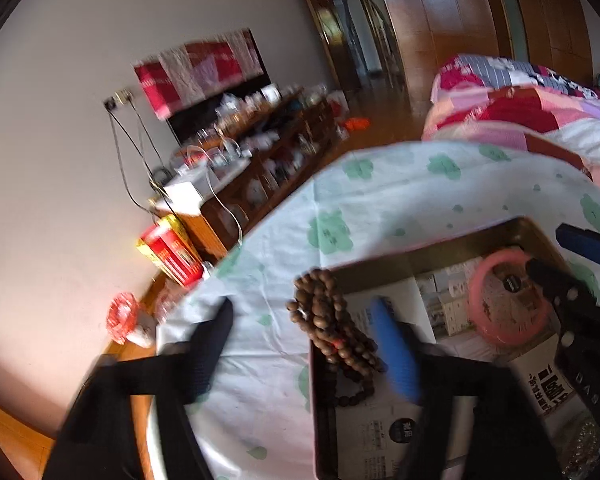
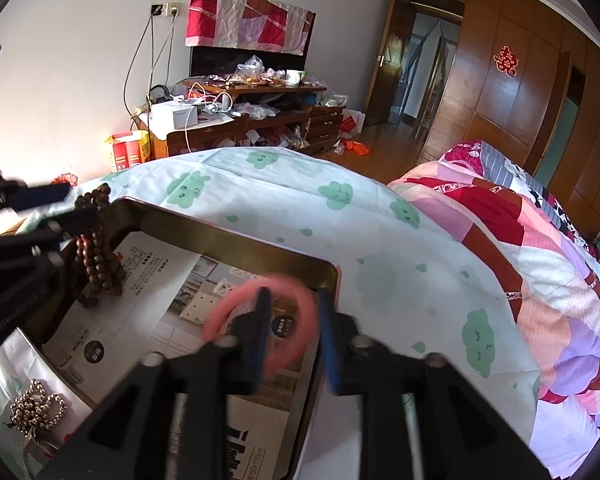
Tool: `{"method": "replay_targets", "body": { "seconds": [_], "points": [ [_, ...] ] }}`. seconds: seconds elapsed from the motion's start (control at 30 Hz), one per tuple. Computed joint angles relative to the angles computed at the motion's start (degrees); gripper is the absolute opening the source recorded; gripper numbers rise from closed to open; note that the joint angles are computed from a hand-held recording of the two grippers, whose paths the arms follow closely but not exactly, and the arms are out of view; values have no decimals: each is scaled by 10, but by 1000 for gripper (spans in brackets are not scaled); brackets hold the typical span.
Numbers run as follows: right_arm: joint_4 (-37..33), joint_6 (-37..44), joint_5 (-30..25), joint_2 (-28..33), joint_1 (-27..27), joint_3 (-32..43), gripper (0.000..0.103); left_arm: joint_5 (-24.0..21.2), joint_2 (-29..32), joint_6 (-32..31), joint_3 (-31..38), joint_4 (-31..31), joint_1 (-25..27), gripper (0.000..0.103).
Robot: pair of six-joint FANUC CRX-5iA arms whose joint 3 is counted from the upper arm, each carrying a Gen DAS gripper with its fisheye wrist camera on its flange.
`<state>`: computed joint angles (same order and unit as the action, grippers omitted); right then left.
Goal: Organize jewelry
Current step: 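Drop the pink bangle into the tin with the right tool while the left tool releases the beads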
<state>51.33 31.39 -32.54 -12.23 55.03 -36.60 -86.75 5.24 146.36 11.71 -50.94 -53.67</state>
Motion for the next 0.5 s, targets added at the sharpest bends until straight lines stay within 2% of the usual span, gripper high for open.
{"method": "replay_targets", "body": {
  "seconds": [0.17, 0.23, 0.5],
  "points": [
    [25, -25, 2, -9, -2, -14, 41, -7, -3, -4, 2, -9, -7, 76],
    [34, -35, 2, -12, -4, -18, 52, -14, -4, -2, 1, -13, -6, 76],
    [47, -53, -11, -18, -1, -24, 57, -42, -28, 25, -25, -15, 4, 76]
  ]
}}
